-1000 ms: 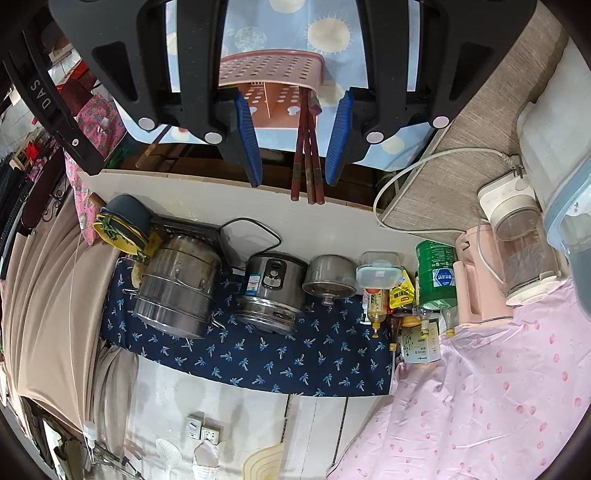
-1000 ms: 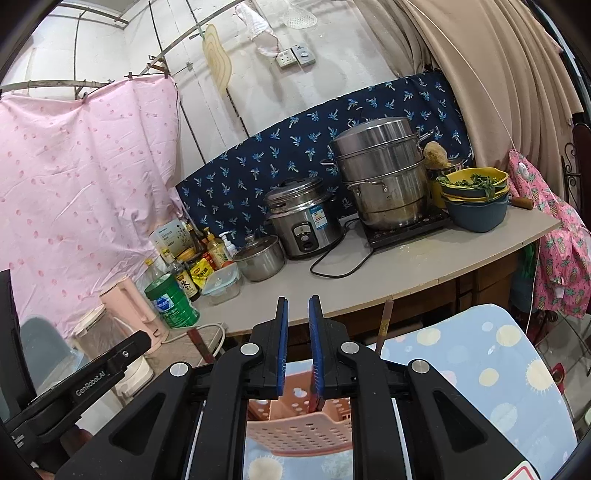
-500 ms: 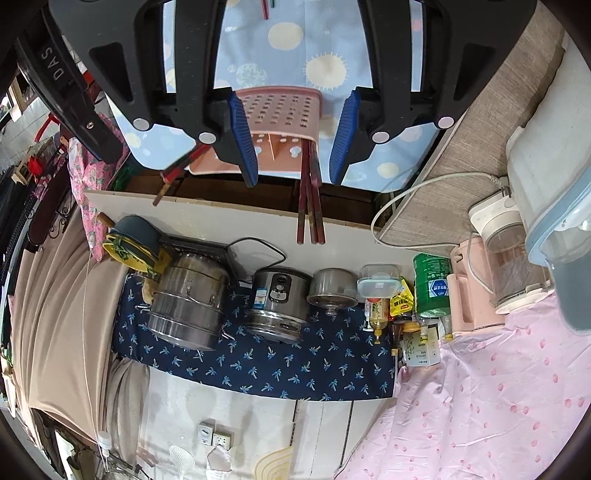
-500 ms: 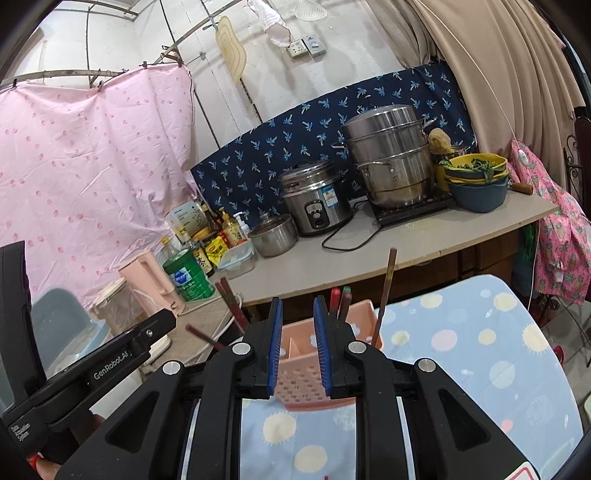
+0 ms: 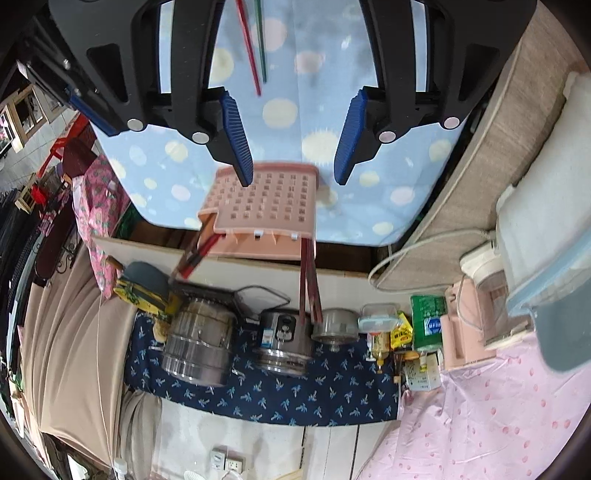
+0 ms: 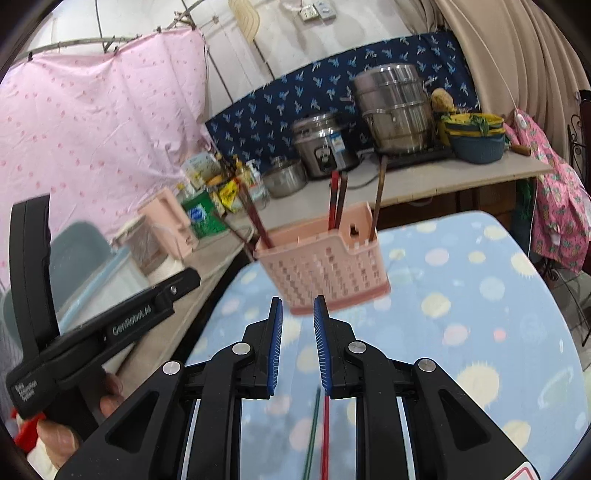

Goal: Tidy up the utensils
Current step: 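Withdraw both grippers from the basket back over the last two chopsticks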

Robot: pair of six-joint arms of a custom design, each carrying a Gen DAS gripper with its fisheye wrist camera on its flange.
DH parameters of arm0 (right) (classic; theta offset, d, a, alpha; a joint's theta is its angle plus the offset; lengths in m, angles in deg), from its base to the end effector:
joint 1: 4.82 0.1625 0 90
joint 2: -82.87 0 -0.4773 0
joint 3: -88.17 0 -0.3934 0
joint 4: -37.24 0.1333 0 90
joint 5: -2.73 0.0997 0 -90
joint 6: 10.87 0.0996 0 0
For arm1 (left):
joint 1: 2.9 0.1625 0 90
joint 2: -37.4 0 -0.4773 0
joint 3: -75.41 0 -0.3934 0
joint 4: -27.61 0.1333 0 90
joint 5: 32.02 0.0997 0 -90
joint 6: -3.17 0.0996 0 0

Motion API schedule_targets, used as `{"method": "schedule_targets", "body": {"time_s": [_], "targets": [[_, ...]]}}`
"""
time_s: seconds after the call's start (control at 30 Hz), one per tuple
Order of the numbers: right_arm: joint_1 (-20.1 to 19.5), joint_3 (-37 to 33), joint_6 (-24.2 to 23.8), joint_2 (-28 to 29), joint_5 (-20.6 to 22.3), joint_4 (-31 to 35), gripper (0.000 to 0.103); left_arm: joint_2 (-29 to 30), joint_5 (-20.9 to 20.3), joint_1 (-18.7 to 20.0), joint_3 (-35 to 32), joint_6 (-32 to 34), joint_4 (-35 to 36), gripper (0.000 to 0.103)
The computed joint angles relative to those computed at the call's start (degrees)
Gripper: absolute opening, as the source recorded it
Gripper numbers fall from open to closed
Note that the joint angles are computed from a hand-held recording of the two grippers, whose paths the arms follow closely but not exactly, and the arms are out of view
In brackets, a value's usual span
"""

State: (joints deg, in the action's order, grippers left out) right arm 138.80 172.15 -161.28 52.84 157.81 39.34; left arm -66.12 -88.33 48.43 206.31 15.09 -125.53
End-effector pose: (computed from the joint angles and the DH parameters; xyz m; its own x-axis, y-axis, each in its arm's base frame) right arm 0.4969 -0.3127 -0.0072 -0.9017 0.2092 0.3784 -0.2560 0.4470 -0.8571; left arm -0.0822 -0.4044 0.4367 -0.7291 0.3919 -0.5611 0.6721 0.5648 -0.4788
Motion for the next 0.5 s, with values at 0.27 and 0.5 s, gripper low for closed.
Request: {"method": "schedule_targets", "body": {"time_s": [0.27,0.5], "targets": [[2.83,-2.18,17.40,8.90,-2.99,17.64,0.018,-7.49,1.32,1.67,6.75,-0.99,7.69,0.044],[4.21,-3.03,24.81,14.53,-6.98,24.54,0.018,-11.68,1.70,4.20,11.30,-1.80,12.29,0.044]]}}
